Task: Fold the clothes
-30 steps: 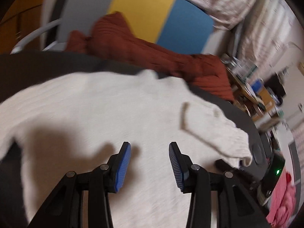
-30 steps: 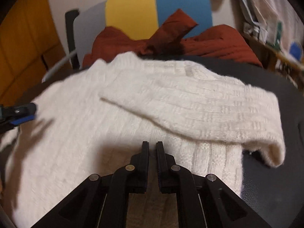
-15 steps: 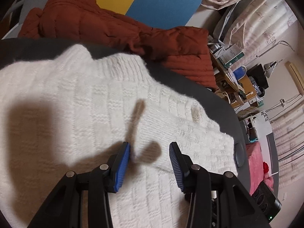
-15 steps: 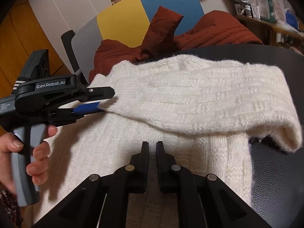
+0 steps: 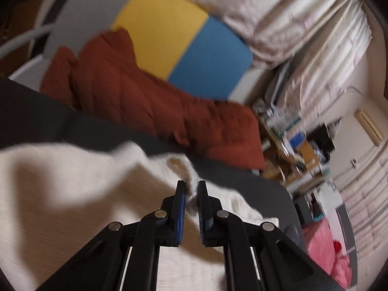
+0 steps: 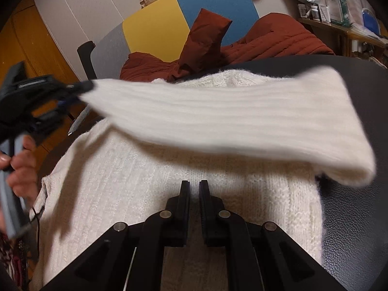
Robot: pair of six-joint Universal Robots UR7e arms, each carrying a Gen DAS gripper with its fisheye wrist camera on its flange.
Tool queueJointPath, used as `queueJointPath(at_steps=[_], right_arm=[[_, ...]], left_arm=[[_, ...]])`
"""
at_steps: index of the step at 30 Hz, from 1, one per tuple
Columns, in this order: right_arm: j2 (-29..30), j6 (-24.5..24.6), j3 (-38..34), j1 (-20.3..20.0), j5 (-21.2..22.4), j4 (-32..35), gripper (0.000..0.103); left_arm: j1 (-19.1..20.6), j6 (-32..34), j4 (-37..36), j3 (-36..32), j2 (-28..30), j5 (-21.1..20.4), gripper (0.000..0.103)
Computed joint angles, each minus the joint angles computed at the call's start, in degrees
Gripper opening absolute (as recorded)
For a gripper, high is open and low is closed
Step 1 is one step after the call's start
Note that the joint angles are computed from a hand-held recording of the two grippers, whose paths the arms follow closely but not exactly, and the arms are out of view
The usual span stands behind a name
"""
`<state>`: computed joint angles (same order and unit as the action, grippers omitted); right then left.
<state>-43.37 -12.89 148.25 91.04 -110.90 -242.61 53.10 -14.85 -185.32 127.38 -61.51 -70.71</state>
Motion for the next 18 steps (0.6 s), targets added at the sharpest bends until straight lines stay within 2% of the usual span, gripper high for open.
queueJointPath(at_steps=[8, 11, 14, 15, 16, 18], right_arm=[[-0.2, 0.3, -0.1, 0.2, -0.1, 0.4, 0.008], [-0.2, 0.4, 0.1, 0.1, 0.1, 0.1, 0.008], [-1.0, 1.4, 1.6, -2.0, 3.9, -1.4, 0.009], [-1.4, 2.3, 2.6, -2.8, 5.2, -2.8, 0.016], [-1.7, 3.2, 3.6, -3.6, 6.4, -4.2, 0.033], [-2.2, 4.5, 5.4, -4.7, 8.0, -6.6, 0.055]], left_arm=[[4.7, -1.0, -1.9, 6.2, -6.7, 5.5, 0.008], [6.7, -1.7, -3.2, 8.8, -7.5, 4.8, 0.007], [8.1, -0.3, -6.0, 11.1, -6.7, 4.4, 0.007], [8.5, 0.2, -6.8, 11.6, -6.4, 4.1, 0.007], [8.5, 0.3, -7.1, 11.7, -6.3, 4.0, 0.007], [8.6, 0.4, -7.7, 11.7, -6.0, 3.9, 0.007]])
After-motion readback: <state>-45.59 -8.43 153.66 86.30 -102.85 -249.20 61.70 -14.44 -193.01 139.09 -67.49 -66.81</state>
